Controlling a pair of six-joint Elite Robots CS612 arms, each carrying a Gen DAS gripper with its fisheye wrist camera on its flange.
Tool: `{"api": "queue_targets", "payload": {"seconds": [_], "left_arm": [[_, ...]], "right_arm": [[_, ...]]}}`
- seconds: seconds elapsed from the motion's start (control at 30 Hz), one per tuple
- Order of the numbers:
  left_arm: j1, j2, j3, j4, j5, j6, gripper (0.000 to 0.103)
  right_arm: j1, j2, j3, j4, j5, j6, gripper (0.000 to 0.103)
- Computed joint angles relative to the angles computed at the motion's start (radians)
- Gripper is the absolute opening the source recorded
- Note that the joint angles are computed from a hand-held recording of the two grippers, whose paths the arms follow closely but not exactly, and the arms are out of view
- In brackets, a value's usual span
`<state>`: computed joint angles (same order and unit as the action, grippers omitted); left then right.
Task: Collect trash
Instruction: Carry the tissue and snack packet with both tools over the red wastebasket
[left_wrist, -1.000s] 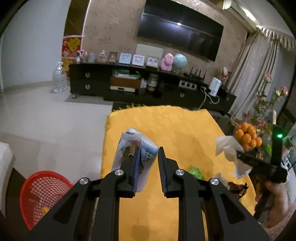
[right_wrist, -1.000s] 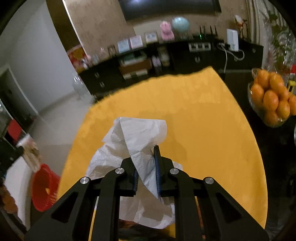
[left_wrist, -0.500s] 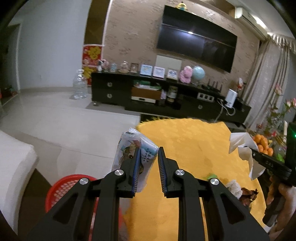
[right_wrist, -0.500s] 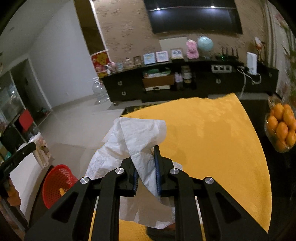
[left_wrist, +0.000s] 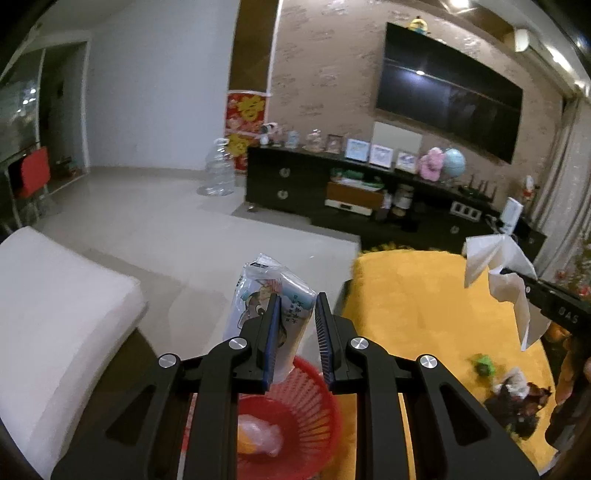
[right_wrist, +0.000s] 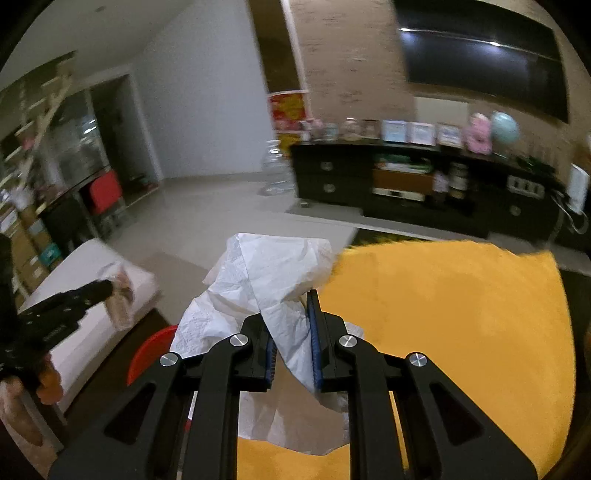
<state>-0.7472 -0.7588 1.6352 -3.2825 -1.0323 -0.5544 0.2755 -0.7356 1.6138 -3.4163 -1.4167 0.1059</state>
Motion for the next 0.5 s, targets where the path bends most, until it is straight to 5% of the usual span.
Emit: {"api": "queue_targets", "payload": {"seconds": [0.5], "left_arm": [[0.045,0.007,0.029,0.132,-0.026,-0.064,0.019]], "right_arm": [[0.068,0.107,-0.159,0.182,0.075,-0.097,0.015]]}}
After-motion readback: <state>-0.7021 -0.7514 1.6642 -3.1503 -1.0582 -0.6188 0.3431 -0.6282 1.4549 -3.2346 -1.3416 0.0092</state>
